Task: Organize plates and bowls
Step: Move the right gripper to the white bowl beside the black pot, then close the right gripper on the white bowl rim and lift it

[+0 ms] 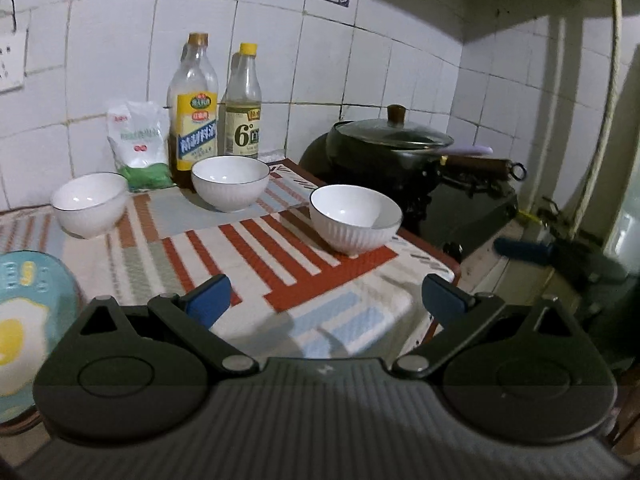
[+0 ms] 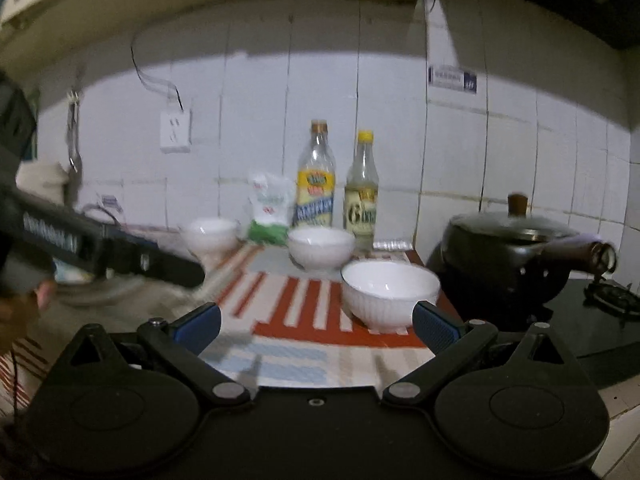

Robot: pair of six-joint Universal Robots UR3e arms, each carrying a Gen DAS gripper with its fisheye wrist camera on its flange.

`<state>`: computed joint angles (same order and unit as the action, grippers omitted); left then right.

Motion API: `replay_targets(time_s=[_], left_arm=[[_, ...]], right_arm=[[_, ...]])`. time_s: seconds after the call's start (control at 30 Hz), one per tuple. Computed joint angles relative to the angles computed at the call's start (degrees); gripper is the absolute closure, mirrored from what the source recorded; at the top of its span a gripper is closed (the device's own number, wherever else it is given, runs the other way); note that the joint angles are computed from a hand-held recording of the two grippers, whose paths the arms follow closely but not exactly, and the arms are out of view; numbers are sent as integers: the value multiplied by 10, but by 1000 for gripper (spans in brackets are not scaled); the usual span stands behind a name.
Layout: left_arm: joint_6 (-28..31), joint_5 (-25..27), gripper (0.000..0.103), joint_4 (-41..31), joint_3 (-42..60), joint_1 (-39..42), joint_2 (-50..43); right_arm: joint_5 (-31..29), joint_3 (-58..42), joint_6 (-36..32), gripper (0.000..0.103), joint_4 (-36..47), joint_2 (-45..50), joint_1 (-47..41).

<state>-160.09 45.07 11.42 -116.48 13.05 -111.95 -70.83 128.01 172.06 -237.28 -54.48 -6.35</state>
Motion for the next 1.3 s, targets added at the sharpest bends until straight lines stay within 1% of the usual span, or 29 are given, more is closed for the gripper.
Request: replay_targets(time_s=[0.1,0.13,0.23,0.37,0.53,0.6,0.63,0.7,0.77,0.83,0.87,0.9,0.93,0.97,1.03,1.1,1.17,1.23,1.3], left_arm=[[-33,17,0,20,75,-33,-72],[-41,25,1,19,102,-44,-93],[-54,61,2,-21,188,-81,-146],[-85,109,4,-53,298,-120,-215],[-128,116,4,-130,449,-146,-294],[-143,121,4,-163,506,-154,-321],[-146,125,4,-176,533,-159,-334],[-156,150,4,-190,585,-172,-362],[-155,151,6,-217,634,-177,-387],[-163,151,16,-256,687,-180,-412],[-166,149,19,-280,716,-181,-425],[-169,147,23,-297,736,-181,-435],[-172,145,31,-315,758,-181,-446],[-175,141,34,-336,782,-181,-457],[-186,128,46,-370,825,-178,-478],[-191,115,53,-405,868,-176,-497],[-190,116,58,-424,891,-178,-506],[-191,124,64,-425,896,-181,-508],[-191,132,65,-424,895,-183,-507]], right_arm=[[18,-67,16,0,39,46,-7],[16,-91,18,0,56,59,-7],[-11,-169,8,0,110,97,-3],[1,-250,2,0,186,129,-21],[28,-341,-10,0,271,159,-42],[40,-374,-17,0,290,174,-48],[43,-389,-20,0,297,180,-50],[55,-413,-33,0,324,187,-53],[52,-437,-39,0,341,196,-51],[64,-456,-42,0,363,201,-54],[73,-465,-42,0,373,204,-55],[73,-472,-46,0,379,207,-54],[70,-481,-52,0,384,211,-51],[67,-490,-57,0,387,216,-49],[67,-511,-62,0,406,224,-45],[67,-530,-61,0,418,233,-42],[64,-539,-62,0,421,239,-40],[60,-534,-66,0,406,242,-38],[57,-531,-66,0,391,247,-37]])
